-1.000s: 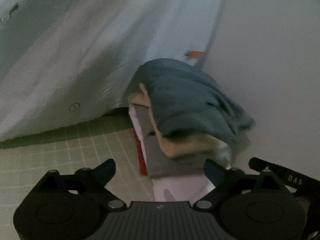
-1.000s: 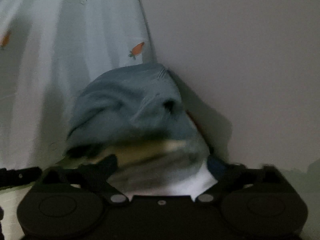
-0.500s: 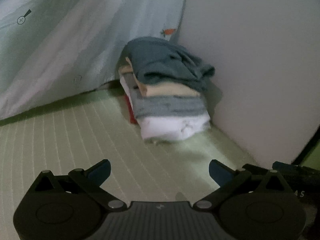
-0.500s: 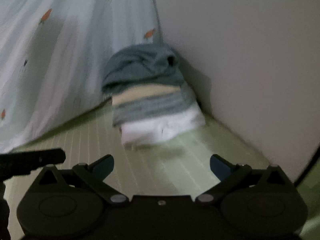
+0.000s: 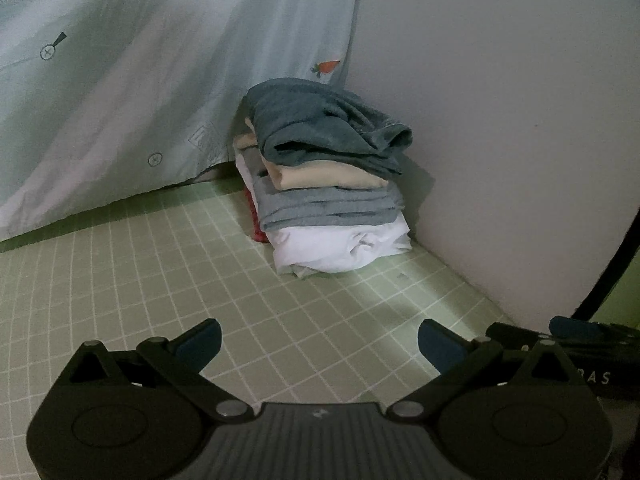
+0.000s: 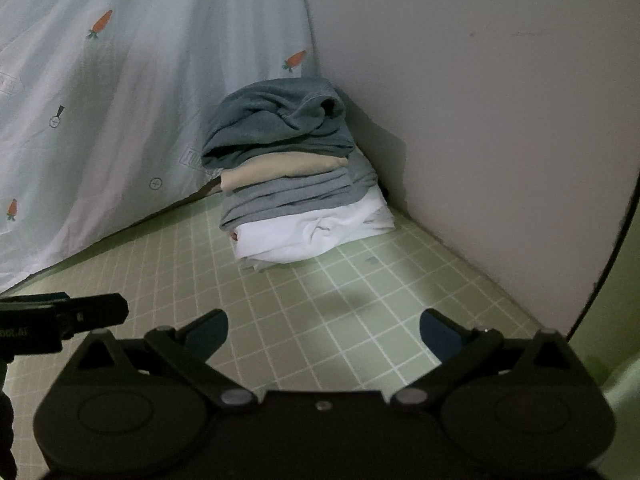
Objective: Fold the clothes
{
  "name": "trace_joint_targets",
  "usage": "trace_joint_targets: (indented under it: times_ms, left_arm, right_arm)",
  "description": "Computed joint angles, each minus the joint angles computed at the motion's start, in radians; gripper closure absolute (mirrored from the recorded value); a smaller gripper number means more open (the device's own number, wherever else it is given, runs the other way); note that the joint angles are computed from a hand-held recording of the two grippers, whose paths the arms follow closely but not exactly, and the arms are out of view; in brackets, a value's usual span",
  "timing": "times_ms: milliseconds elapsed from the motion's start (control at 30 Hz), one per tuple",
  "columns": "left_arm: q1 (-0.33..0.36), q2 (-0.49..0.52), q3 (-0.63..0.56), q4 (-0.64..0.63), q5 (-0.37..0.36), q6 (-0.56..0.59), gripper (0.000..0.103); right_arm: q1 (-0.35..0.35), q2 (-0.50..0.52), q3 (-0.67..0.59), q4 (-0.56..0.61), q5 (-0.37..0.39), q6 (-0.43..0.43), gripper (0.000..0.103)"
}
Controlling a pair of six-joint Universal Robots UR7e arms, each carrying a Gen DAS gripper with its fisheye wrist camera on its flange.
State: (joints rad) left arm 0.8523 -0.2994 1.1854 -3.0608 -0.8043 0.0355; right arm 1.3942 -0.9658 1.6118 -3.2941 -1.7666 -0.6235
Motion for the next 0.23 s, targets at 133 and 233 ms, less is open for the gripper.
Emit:
trace_joint_targets:
  times_ms: [133,233]
  left_arm:
    - [-0.004,0.004,-0.004,0.000,0.009,0.002,0.000]
    - [-0.006,0.008,-0.010,0.005,0.011,0.002,0.000]
  right_arm:
    - [-0.004,-0.003,0.001,0.001,0.009,0.000,0.000]
    - [-0.007,-0.005,0.001,0.003,0.015,0.002,0.000]
